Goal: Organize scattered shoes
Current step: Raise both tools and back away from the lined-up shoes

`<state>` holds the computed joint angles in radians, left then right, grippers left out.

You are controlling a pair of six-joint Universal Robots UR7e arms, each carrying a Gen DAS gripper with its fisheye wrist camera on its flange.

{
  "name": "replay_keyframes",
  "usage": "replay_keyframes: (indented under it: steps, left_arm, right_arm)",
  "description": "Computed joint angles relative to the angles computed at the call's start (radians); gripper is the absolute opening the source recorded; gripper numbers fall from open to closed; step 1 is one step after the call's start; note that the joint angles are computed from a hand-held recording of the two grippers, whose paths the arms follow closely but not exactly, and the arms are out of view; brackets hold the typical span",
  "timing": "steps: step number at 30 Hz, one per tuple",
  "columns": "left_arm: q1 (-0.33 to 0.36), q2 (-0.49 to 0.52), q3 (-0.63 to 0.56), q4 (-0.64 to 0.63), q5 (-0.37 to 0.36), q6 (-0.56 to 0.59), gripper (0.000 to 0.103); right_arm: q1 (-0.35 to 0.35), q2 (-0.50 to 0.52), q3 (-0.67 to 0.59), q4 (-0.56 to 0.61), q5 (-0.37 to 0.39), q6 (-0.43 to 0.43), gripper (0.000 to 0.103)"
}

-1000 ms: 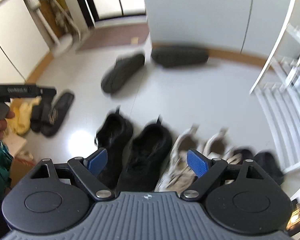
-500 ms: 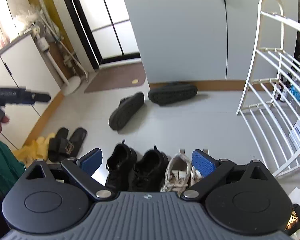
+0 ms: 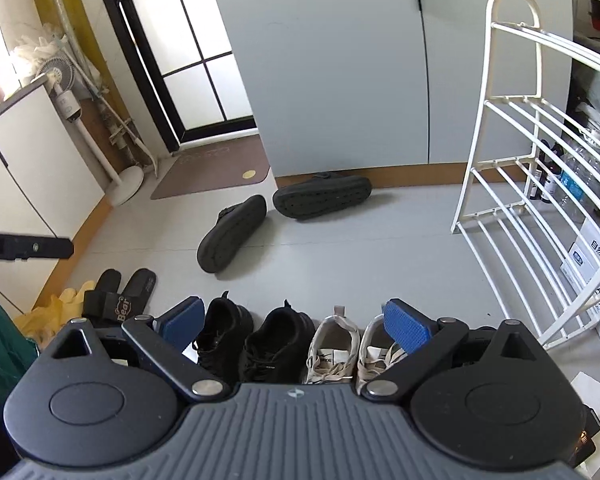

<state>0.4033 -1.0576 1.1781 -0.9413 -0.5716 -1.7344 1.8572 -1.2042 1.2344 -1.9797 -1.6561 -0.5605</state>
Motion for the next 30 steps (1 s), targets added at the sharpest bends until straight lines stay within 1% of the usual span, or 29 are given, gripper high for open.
replay_keyframes:
  steps: [6,14,18,20,23,24,27,30]
  left_arm:
    - [-0.003,0.023,-0.038,0.023,-0.009,0.016,0.101]
    - [0.015,0.057,-0.076,0.009,-0.020,0.082,0.101]
    - [0.028,0.051,-0.045,-0.069,-0.013,0.125,0.101]
    - [0.040,0.046,-0.015,-0.139,-0.010,0.172,0.101]
    - [0.066,0.040,0.026,-0.255,-0.006,0.254,0.101]
    - [0.076,0.042,0.032,-0.277,-0.002,0.270,0.101]
    - [0.098,0.040,0.061,-0.347,0.005,0.290,0.101]
    - [0.110,0.032,0.092,-0.404,0.010,0.298,0.101]
  right_arm:
    - [-0.001,-0.005,0.001,-0.001,-0.003,-0.019,0.099]
    - [-0.004,0.002,-0.002,0.009,-0.032,-0.019,0.099]
    - [-0.004,0.007,-0.007,0.006,-0.030,-0.006,0.099]
    - [0.000,0.009,-0.003,-0.002,-0.027,0.001,0.099]
    - [0.006,0.012,0.005,-0.008,-0.042,0.001,0.099]
    - [0.010,0.013,0.013,-0.014,-0.052,0.000,0.099]
    - [0.014,0.012,0.034,-0.038,-0.074,-0.013,0.099]
    - [0.013,0.010,0.052,-0.059,-0.095,0.001,0.099]
